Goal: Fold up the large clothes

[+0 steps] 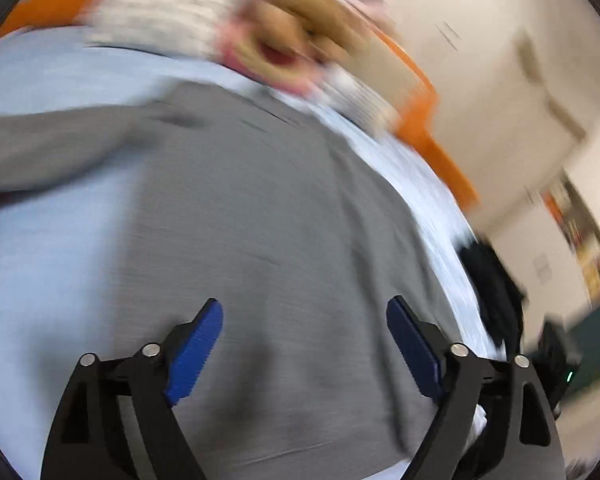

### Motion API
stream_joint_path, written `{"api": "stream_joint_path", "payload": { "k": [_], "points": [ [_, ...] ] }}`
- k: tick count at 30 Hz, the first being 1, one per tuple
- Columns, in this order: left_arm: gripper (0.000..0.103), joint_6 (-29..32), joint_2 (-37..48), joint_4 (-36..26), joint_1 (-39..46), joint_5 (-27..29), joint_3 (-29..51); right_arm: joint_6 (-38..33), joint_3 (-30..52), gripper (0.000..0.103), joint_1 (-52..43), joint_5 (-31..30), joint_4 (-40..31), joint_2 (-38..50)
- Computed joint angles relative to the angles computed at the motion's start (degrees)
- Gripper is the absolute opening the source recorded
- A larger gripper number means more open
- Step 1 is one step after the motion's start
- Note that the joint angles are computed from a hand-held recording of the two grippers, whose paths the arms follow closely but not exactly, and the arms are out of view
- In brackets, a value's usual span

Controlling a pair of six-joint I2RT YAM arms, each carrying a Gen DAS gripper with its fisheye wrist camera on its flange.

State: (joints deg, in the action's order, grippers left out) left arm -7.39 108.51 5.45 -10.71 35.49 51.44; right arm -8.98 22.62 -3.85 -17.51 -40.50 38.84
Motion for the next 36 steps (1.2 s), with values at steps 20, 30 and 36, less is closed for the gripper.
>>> {"api": "stream_joint_path", "payload": {
  "k": [20, 30, 36],
  "points": [
    [0.092, -10.64, 25.41, -19.53, 37.51, 8.3, 37.86, 18.07, 0.82, 0.058, 22.71, 8.05, 11.96, 10.92],
    [0.092, -11.32, 32.32, -22.43, 36.74, 12.18, 49.46, 15.06, 9.81, 0.058, 14.85, 0.44, 22.16, 26.59],
    [0.02, -4.75, 38.32, -32.75, 37.03, 12.01, 59.97, 14.17, 26.02, 0.046, 12.48, -1.34, 31.98, 47.04]
  ]
}}
